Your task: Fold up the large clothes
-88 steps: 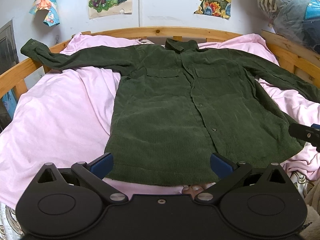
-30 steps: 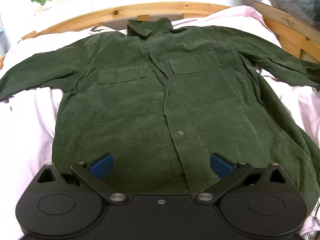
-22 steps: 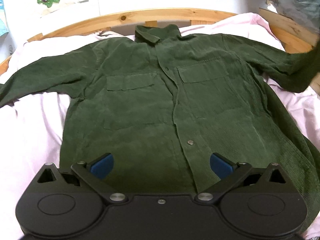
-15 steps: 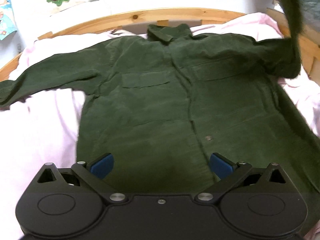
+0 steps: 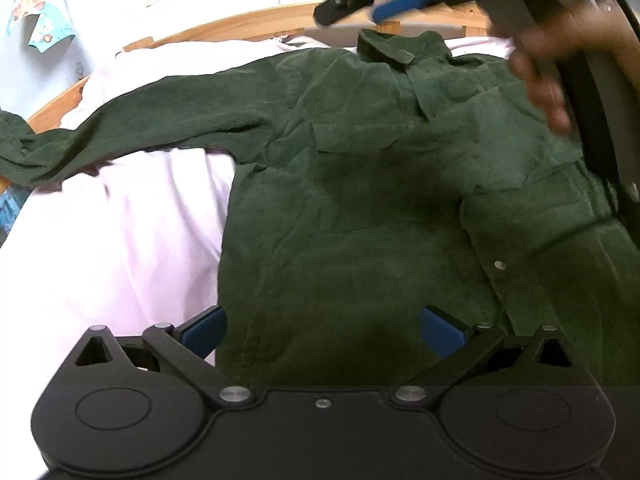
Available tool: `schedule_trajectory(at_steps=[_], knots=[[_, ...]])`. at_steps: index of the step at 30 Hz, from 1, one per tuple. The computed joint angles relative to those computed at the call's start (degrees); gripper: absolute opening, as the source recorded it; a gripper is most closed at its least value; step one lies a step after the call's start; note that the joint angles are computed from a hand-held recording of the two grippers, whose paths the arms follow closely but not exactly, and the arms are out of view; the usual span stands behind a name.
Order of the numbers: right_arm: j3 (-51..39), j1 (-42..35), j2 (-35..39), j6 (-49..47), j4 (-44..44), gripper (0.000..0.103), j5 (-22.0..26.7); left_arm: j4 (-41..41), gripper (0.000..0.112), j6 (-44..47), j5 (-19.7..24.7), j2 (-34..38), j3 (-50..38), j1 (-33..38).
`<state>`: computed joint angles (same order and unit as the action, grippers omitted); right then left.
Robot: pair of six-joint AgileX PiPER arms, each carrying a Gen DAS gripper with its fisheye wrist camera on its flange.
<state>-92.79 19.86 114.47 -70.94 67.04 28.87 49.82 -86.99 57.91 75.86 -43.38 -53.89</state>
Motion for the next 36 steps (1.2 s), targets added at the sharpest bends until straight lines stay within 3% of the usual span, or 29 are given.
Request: schedule_trajectory(at_steps=[2, 4, 7, 11, 14, 16, 20, 22, 25, 27, 29, 31, 33, 34, 36], knots=[[6.1, -2.7, -2.2, -8.9, 7.8, 0.081, 2.1, 0.9, 0.102, 0.1, -0.8, -0.1, 0.1, 0.0], [10.6, -6.0, -4.2, -14.1, 10.9, 0.089, 2.5, 2.3, 0.102, 0.1, -1.8, 0.2, 0.2, 0.0], [18.4, -12.7, -8.2, -21.5, 14.7, 0.094, 2.1, 7.2, 0.102, -1.4, -3.5, 0.4, 1.4, 0.7], [19.2, -18.8, -7.7, -26.2, 17.1, 0.101, -8.0, 18.2, 0.102, -7.2, -7.3, 1.8, 3.2, 5.4], [12.1, -21.4, -2.1, -13.1, 7.4, 0.101, -14.5, 24.8, 0.102, -9.3, -11.2, 5.4, 1.7, 12.2], [4.4, -23.8, 4.2, -1.6, -0.5, 0.095, -14.8, 26.8, 0.102, -7.4, -14.5, 7.9, -0.6, 16.8], [-13.3, -27.4, 16.1, 21.3, -15.4, 0.073, -10.0, 35.0, 0.102, -10.3, -18.3, 13.3, -3.6, 21.4], [-23.7, -29.0, 21.8, 30.8, -21.8, 0.063, -3.0, 38.7, 0.102, -12.0, -21.8, 16.7, -5.3, 23.6], [-38.4, -30.0, 29.5, 36.7, -27.7, 0.013, 8.2, 42.2, 0.102, -13.4, -24.9, 23.0, -8.8, 25.4], [-38.7, -29.5, 29.4, 37.0, -31.5, 0.01, 7.9, 43.2, 0.102, -13.3, -25.4, 26.8, -11.2, 25.7], [-31.2, -28.6, 25.3, 31.0, -30.0, 0.009, 0.7, 43.2, 0.103, -12.4, -24.9, 30.7, -13.9, 25.8], [-29.9, -28.0, 24.5, 28.8, -29.7, 0.009, -3.6, 44.1, 0.103, -13.0, -26.8, 33.1, -16.0, 26.5], [-35.2, -27.9, 27.7, 33.8, -35.9, 0.01, -1.1, 42.9, 0.103, -11.7, -27.9, 35.1, -18.5, 26.9], [-35.4, -27.9, 28.4, 34.2, -37.2, 0.012, -0.6, 41.4, 0.103, -10.4, -27.7, 36.0, -19.8, 26.9], [-28.9, -28.6, 25.6, 28.5, -32.9, 0.026, -3.9, 41.3, 0.103, -11.7, -28.3, 36.3, -20.1, 27.3]])
